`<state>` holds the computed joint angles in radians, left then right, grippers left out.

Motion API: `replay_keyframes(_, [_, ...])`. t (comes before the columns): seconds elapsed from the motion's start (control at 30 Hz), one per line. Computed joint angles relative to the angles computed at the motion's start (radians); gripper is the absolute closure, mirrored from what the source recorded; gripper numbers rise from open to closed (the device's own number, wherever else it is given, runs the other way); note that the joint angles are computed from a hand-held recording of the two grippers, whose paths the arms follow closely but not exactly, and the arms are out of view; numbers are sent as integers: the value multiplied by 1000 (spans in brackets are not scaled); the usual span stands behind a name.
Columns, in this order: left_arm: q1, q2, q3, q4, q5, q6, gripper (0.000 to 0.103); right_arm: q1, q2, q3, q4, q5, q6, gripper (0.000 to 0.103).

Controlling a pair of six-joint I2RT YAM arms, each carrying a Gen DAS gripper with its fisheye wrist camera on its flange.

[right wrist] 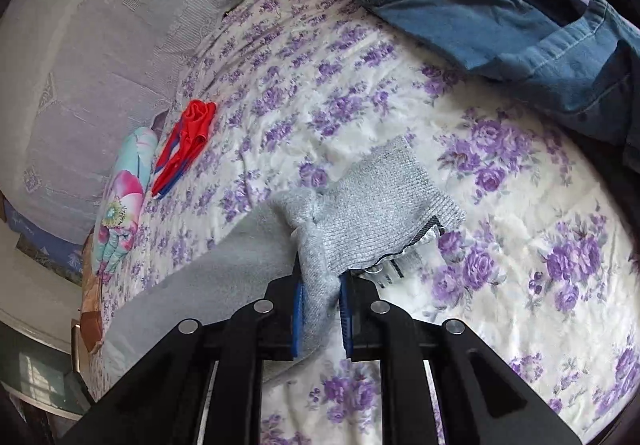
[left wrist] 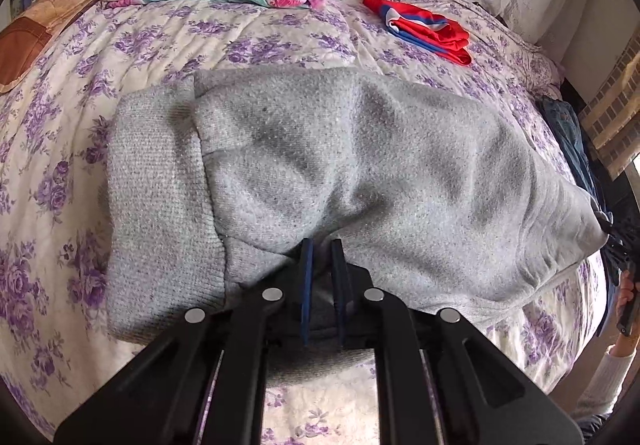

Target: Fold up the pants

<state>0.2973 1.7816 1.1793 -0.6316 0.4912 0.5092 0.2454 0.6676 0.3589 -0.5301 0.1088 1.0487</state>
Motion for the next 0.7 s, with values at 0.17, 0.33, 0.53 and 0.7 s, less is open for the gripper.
replay_keyframes(0.17, [17,31,84,-129,14,82,94,-47,66,40,-106,-74,-92,66])
replay_keyframes(0.33, [18,-100,14,-124,-52,102,99,381,208,392,-563,409,113,61])
replay_keyframes(0.53, [-66,-161,1,-152,-2,62,98,401,582,669,-170,184,-361,61])
replay_keyframes(0.7, [-151,-54,30,-135,-69,-46,99,378,1166,1154,-126,-27,-611,62])
